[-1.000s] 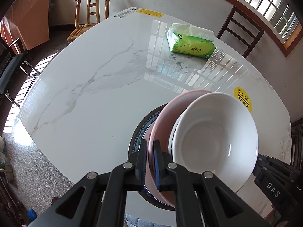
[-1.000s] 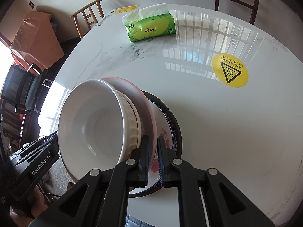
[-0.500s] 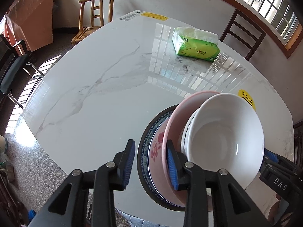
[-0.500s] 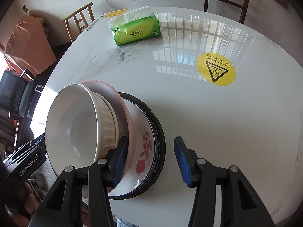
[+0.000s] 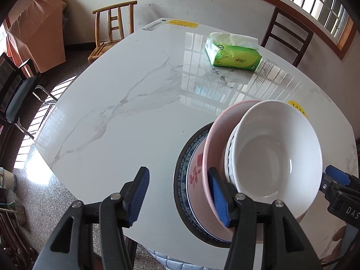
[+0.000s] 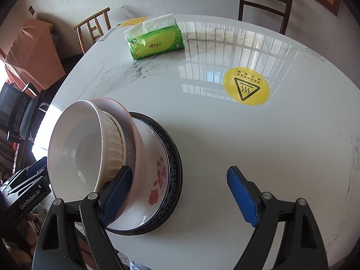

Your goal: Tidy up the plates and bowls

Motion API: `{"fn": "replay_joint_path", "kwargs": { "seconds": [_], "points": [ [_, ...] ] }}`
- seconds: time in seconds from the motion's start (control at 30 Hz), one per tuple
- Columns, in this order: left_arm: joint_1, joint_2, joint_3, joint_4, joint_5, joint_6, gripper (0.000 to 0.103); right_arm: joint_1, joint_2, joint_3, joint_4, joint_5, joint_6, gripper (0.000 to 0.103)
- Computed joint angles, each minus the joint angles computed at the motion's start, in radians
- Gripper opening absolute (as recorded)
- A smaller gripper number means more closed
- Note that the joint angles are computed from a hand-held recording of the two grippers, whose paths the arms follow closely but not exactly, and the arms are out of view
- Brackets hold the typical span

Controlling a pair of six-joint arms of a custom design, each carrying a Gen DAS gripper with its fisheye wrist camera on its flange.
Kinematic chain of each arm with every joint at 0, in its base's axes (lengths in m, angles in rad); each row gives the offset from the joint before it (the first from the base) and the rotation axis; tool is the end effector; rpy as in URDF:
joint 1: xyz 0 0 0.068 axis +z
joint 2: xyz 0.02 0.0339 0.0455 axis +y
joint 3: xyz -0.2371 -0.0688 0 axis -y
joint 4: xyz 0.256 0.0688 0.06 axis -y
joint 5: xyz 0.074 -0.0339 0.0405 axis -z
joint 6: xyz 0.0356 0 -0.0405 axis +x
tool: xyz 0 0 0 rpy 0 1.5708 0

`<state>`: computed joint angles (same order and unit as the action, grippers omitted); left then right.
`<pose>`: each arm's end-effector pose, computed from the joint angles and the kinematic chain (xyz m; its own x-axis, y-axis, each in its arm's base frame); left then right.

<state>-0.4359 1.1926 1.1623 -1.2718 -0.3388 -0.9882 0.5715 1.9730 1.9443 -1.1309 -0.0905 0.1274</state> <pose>0.2033 -0.0816 0.2823 -0.7466 -0.5211 -0.4136 -0.5547 0.8308 -0.0454 0.3466 0.2267 0.2840 -0.8370 -0.3878 -0.3859 -0.4665 0.8745 0.1330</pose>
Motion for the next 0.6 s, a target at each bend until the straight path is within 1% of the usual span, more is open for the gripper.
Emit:
{"fn": "replay_joint_path", "kwargs": {
  "seconds": [0.1, 0.17, 0.3, 0.53, 0.6],
  "points": [
    [-0.022, -0.013, -0.008, -0.005, 0.003, -0.030, 0.055, 0.010, -0.060, -0.074, 0.053, 0.011, -0.012, 0.089],
    [-0.032, -0.022, -0.014, -0.011, 0.001, -0.046, 0.058, 0.012, -0.102, -0.131, 0.087, 0.005, -0.011, 0.091],
    [-0.064, -0.029, -0.014, -0.033, -0.020, -0.081, 0.059, 0.018, -0.181, -0.236, 0.144, 0.000, -0.008, 0.093],
    [-0.156, -0.036, -0.011, -0.094, -0.073, -0.197, 0.061, 0.041, -0.334, -0.434, 0.261, 0.024, -0.015, 0.095],
    [-0.176, -0.039, -0.013, -0.113, -0.084, -0.225, 0.061, 0.050, -0.369, -0.478, 0.291, 0.031, -0.024, 0.097]
  ]
}}
